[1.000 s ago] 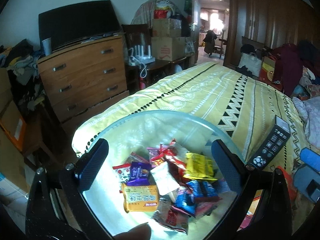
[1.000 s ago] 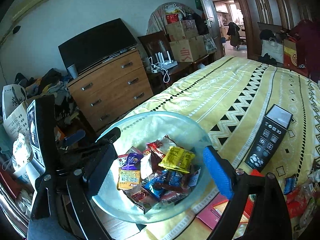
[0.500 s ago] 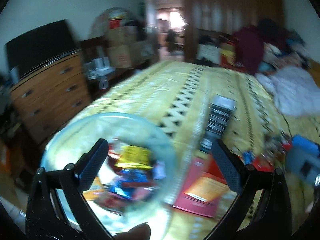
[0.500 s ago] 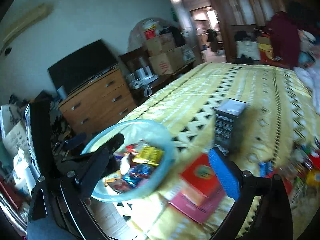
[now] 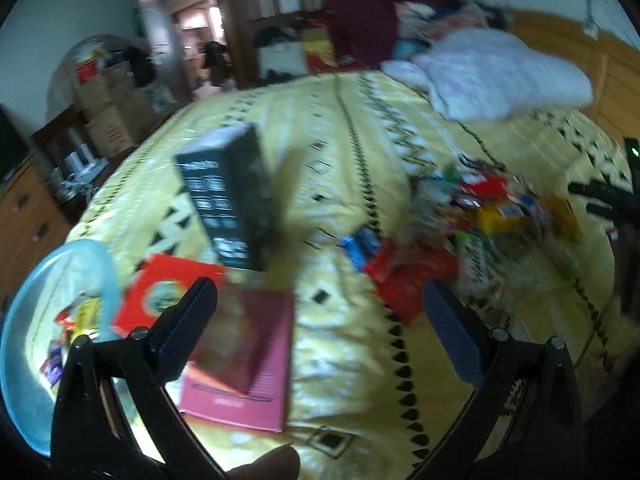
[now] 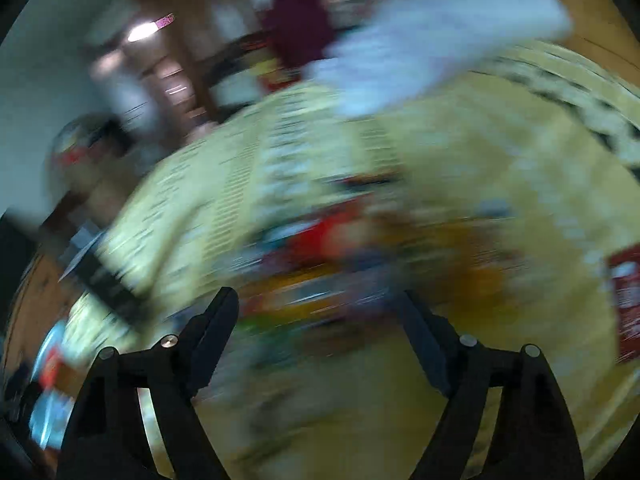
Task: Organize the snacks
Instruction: 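Move both tools back toward the snack pile on the bed, then grasp the amber barcode packet with left tool while right tool grasps white red-label packet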
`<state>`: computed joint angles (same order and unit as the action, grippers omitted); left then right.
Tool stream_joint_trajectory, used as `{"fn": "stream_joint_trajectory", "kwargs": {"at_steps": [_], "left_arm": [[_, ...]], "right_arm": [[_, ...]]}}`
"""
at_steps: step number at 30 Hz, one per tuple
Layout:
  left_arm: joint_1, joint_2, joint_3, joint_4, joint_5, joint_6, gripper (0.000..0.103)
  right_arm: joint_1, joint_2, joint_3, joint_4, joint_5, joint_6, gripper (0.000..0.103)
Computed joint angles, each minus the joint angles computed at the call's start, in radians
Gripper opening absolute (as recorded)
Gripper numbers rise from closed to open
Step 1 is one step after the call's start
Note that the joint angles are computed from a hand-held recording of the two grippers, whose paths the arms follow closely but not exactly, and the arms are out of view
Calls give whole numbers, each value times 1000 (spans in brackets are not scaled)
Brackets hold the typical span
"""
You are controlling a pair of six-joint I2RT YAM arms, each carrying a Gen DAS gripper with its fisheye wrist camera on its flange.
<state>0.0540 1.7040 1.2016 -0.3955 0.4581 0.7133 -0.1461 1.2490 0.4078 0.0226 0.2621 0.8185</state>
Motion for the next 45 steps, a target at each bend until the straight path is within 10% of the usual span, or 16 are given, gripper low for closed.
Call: {"fn": "stream_joint_trajectory", "kwargs": {"at_steps": [6,10,24,35,39,45], "left_arm": [[-31,5,-41,-6,-31,27,103],[-47,1,-70,9,-53,34,103],[-14,-1,-112,-67,-51,102,103],[22,-2,-98,-149,19,140,103],[47,107,3,-293,50,140,103],[55,165,15,-301,7,122,103]], "right_arm": [[-584,286,-70,318,-363,-209,85],[-646,553,-15,524,-572,-207,84],[114,618,96,573,-416,27,84],[455,-53,21,-29,16,50,87],[522,-63,40,-229,35,57,87],[625,184,104,-114,73,-2,87]]}}
